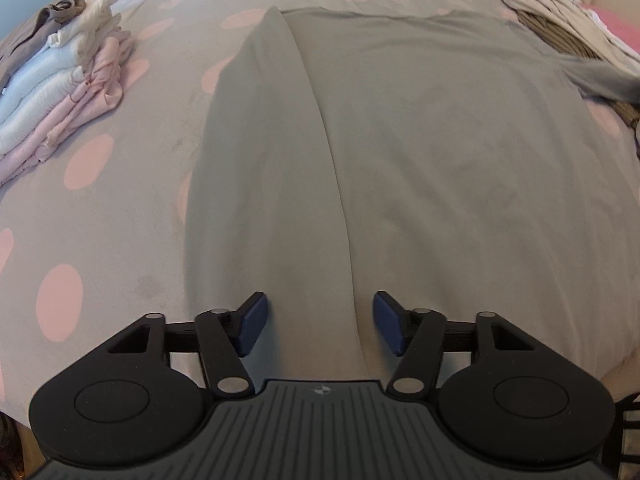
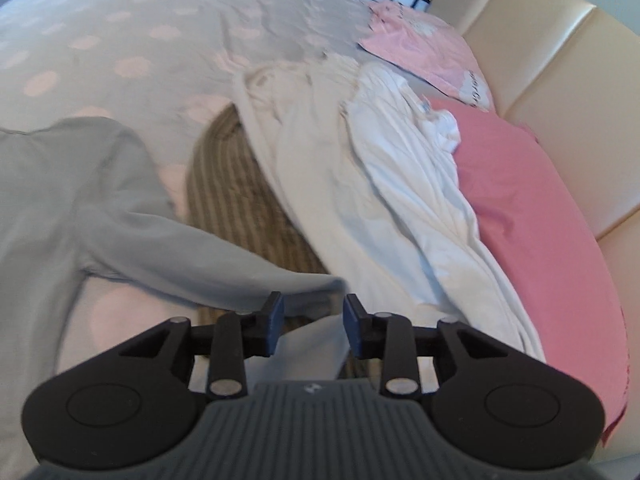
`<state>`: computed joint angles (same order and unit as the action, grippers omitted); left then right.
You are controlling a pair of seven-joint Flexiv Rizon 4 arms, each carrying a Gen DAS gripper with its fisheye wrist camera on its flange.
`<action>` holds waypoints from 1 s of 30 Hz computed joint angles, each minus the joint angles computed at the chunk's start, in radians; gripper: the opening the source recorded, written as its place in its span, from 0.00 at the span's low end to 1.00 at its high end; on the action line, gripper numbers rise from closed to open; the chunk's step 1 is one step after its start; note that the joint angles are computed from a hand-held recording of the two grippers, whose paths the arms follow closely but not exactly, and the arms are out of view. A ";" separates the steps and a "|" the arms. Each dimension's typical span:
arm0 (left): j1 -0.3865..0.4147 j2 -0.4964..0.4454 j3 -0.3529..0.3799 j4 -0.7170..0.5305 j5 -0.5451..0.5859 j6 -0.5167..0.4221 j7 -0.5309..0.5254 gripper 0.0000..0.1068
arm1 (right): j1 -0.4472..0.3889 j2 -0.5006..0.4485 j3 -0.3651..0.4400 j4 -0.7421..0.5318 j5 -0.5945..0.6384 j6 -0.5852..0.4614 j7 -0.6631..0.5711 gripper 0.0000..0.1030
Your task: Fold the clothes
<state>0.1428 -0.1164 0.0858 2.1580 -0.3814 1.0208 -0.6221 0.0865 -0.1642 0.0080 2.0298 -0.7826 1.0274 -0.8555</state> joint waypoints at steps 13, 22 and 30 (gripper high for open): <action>0.075 -0.015 0.024 -0.138 -0.162 -0.112 -0.067 0.00 | 0.038 0.047 0.052 0.026 0.069 -0.012 -0.066 0.46; 0.121 -0.085 0.002 -0.281 -0.179 -0.202 -0.148 0.00 | 0.057 0.014 0.047 -0.005 0.101 -0.051 -0.082 0.46; 0.059 -0.022 0.000 -0.138 -0.113 -0.204 -0.048 0.35 | 0.066 -0.007 0.043 -0.020 0.112 -0.062 -0.100 0.48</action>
